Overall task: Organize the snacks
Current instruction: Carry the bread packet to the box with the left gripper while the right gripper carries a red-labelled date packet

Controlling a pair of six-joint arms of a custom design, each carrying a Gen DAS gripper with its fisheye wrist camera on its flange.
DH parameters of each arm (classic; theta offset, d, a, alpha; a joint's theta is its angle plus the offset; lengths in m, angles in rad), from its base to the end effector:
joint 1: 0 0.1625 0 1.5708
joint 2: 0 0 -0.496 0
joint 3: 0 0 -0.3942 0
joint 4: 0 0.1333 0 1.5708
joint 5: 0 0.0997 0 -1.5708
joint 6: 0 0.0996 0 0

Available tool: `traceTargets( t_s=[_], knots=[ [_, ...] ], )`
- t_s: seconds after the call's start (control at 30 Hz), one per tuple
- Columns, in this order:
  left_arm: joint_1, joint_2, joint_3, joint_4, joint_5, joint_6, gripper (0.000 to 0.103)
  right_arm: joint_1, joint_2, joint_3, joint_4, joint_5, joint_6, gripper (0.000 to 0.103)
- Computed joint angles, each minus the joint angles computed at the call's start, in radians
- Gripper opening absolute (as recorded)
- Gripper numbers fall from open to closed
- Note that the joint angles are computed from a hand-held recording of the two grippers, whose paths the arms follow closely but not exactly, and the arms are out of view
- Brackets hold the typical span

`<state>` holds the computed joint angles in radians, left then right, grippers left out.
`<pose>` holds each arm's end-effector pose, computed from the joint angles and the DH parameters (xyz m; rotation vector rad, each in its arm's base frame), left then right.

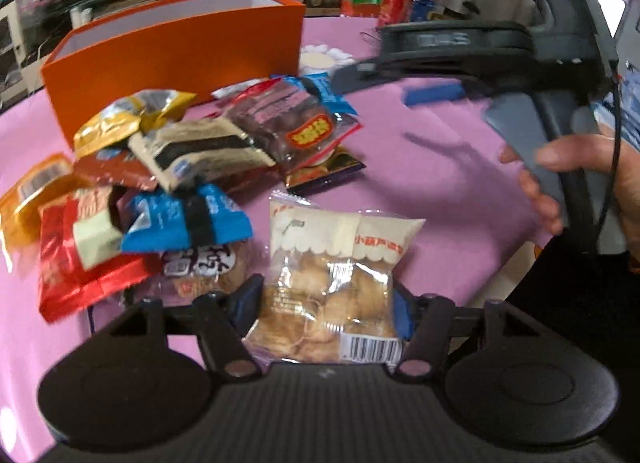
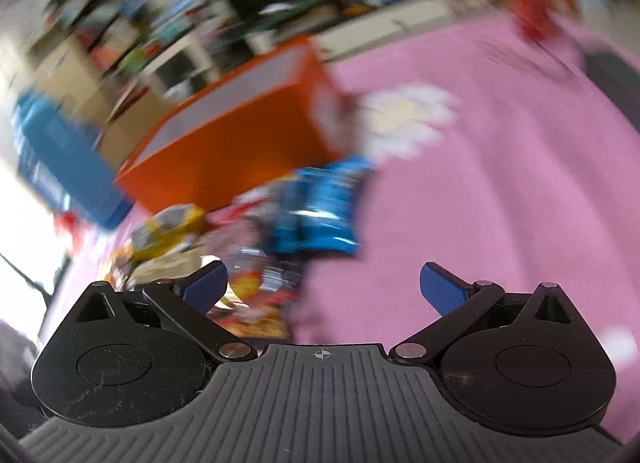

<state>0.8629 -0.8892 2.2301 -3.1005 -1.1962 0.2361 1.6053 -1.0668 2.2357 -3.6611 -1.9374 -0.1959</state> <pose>-0.2076 -0.5036 0.0915 1.2269 2.5138 -0.3813 0.1158 -0.5244 0.2572 0.0580 -2.4744 1.1824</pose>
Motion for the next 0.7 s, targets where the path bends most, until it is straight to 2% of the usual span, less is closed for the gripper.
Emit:
traceTargets(
  t_s=[0.1, 0.17, 0.27, 0.3, 0.33, 0.47, 0.7],
  knots=[
    [0.002, 0.001, -0.003, 0.001, -0.002, -0.015, 0.063, 0.078, 0.081, -0.084, 0.013, -0.075, -0.167, 0.091],
    [0.004, 0.006, -0.005, -0.003, -0.007, -0.02, 0.063, 0.101, 0.133, -0.153, 0.058, -0.131, -0.22, 0.086],
    [0.011, 0.007, -0.004, -0.016, -0.017, -0.028, 0.063, 0.104, 0.174, -0.22, 0.159, -0.176, -0.258, 0.064],
    [0.014, 0.007, -0.002, -0.024, -0.021, -0.036, 0.062, 0.098, 0.178, -0.217, 0.168, -0.17, -0.266, 0.055],
    [0.016, 0.004, 0.0, -0.032, -0.028, -0.048, 0.062, 0.084, 0.17, -0.19, 0.135, -0.125, -0.271, 0.044],
    [0.024, -0.029, 0.014, -0.063, -0.071, -0.089, 0.061, 0.088, 0.135, -0.141, 0.077, -0.144, -0.265, 0.042],
    [0.024, -0.118, 0.001, -0.089, -0.088, -0.122, 0.061, 0.069, 0.022, -0.034, -0.009, -0.091, -0.144, 0.042]
  ],
)
